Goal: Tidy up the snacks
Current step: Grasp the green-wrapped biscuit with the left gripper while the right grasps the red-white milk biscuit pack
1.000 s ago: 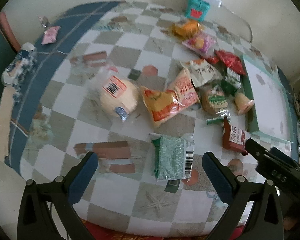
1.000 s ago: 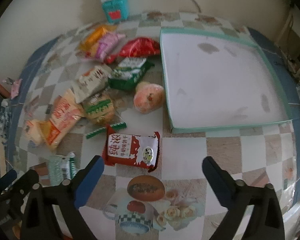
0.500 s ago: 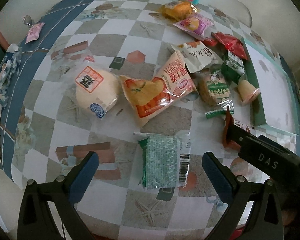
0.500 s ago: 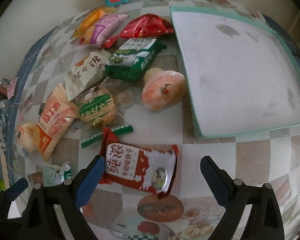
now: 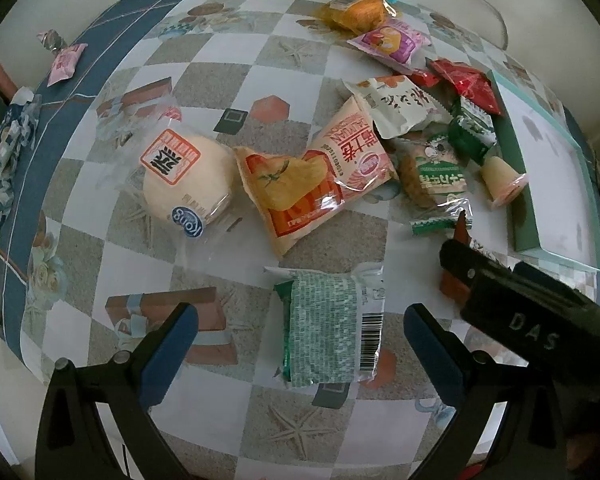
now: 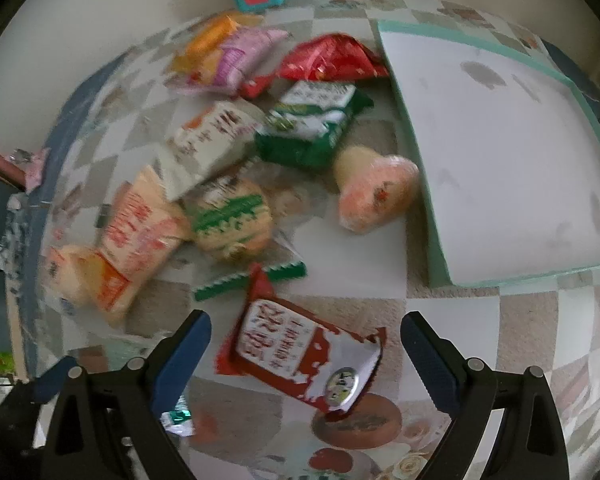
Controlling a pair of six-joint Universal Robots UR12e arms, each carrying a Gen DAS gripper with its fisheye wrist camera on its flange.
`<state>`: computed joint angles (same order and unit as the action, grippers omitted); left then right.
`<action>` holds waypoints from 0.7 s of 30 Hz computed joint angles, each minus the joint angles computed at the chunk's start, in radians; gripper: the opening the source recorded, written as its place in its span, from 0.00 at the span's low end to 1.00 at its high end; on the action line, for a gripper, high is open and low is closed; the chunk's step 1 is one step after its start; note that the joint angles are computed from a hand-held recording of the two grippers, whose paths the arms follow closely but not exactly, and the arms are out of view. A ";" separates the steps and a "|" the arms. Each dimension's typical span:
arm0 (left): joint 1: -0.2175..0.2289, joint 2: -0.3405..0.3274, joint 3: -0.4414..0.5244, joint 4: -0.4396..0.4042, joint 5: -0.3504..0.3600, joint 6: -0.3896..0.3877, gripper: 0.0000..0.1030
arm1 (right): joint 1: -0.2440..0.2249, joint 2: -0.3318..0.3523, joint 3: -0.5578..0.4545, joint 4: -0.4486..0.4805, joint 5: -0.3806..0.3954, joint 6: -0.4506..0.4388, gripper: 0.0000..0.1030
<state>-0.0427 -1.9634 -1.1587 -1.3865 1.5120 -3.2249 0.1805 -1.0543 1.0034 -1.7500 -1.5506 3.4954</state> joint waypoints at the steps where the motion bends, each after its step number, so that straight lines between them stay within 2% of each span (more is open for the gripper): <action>1: 0.001 0.001 0.000 -0.002 0.000 0.000 0.99 | -0.003 -0.003 0.006 -0.004 0.001 0.006 0.94; 3: 0.002 0.000 -0.002 0.000 -0.004 0.001 0.98 | -0.006 -0.008 0.011 -0.001 -0.012 0.029 0.94; 6: 0.000 -0.004 0.009 -0.020 0.005 -0.001 0.86 | -0.009 -0.018 0.025 -0.003 -0.026 0.043 0.94; 9: 0.001 -0.007 0.008 -0.024 -0.004 -0.002 0.83 | -0.008 -0.018 0.032 -0.013 -0.015 0.058 0.94; 13: 0.002 -0.006 0.002 -0.012 -0.004 0.002 0.80 | -0.010 -0.020 0.044 -0.042 0.018 0.067 0.83; 15: 0.002 -0.006 0.004 -0.016 -0.007 0.005 0.78 | -0.008 -0.016 0.040 -0.046 0.029 0.078 0.82; 21: 0.007 -0.006 0.009 -0.028 -0.052 0.021 0.60 | -0.020 -0.021 0.063 -0.076 0.046 0.083 0.77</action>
